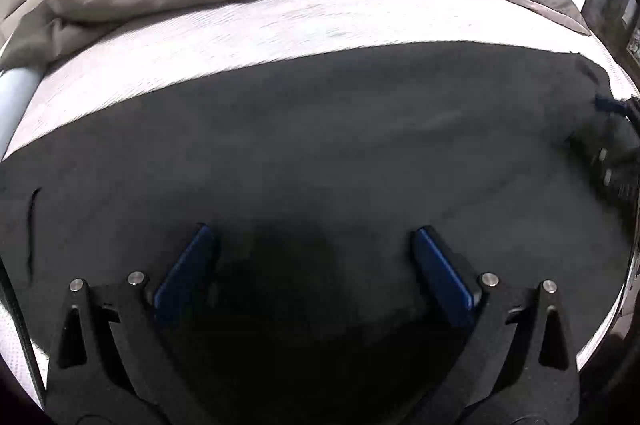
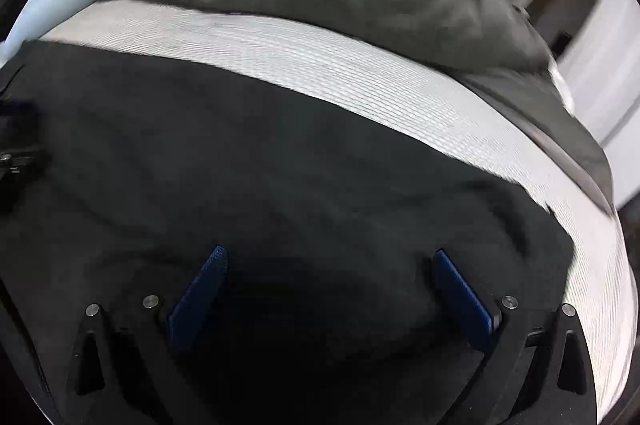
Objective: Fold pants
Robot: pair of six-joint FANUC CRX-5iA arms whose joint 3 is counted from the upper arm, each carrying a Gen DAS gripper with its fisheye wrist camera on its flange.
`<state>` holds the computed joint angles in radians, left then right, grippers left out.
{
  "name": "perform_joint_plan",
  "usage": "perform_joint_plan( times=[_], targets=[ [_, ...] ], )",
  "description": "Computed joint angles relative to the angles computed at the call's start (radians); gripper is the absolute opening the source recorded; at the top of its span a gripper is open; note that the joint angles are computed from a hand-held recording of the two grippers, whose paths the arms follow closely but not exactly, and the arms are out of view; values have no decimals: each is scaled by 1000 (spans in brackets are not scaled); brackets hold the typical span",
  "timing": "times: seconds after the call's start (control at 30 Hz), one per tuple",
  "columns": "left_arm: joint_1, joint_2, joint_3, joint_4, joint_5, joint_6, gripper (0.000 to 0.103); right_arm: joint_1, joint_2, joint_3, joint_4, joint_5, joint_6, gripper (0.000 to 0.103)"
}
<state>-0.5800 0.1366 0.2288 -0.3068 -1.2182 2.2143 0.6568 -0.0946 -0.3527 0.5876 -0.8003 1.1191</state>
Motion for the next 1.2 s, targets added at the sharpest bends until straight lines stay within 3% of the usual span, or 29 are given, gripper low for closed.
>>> perform_joint_plan(
  times=[0.1,0.23,0.3,0.37,0.47,0.57,0.63,0.7,0.8,0.9,1.03,1.1,1.2],
  targets=[
    [12,-116,-105,-34,-37,36,101,-48,3,24,-52,-16,18,103],
    [46,-263,-218,-72,-81,197,101,-47,-45,-4,-22,-20,26,103],
    [39,-291,-218,-102,-116,279,101,-23,-95,-21,-49,1,27,103],
    [14,-283,-191,-114,-116,318,101,6,-136,-25,-121,32,49,103],
    [-34,-214,-143,-62,-4,329,101,71,-148,-32,-184,50,29,103],
    [-91,-98,-75,17,71,209,101,151,-147,-51,-198,44,20,103],
    [-168,-14,15,-40,12,131,101,246,-183,-137,-96,31,-65,103],
    [-230,28,79,-142,-53,125,101,272,-226,-210,-13,39,-103,103],
    [-212,-35,4,-111,-15,160,101,216,-290,-240,-35,7,-103,103],
    [-206,-116,-65,-154,-68,220,102,119,-343,-313,100,-34,-266,103],
    [-172,-251,-191,-167,-98,304,102,-28,-422,-365,98,5,-402,102],
    [-164,-306,-221,-184,-115,330,102,-23,-447,-390,126,26,-432,102],
    [-145,-404,-265,-223,-151,333,102,41,-424,-414,242,-41,-503,103]
  ],
)
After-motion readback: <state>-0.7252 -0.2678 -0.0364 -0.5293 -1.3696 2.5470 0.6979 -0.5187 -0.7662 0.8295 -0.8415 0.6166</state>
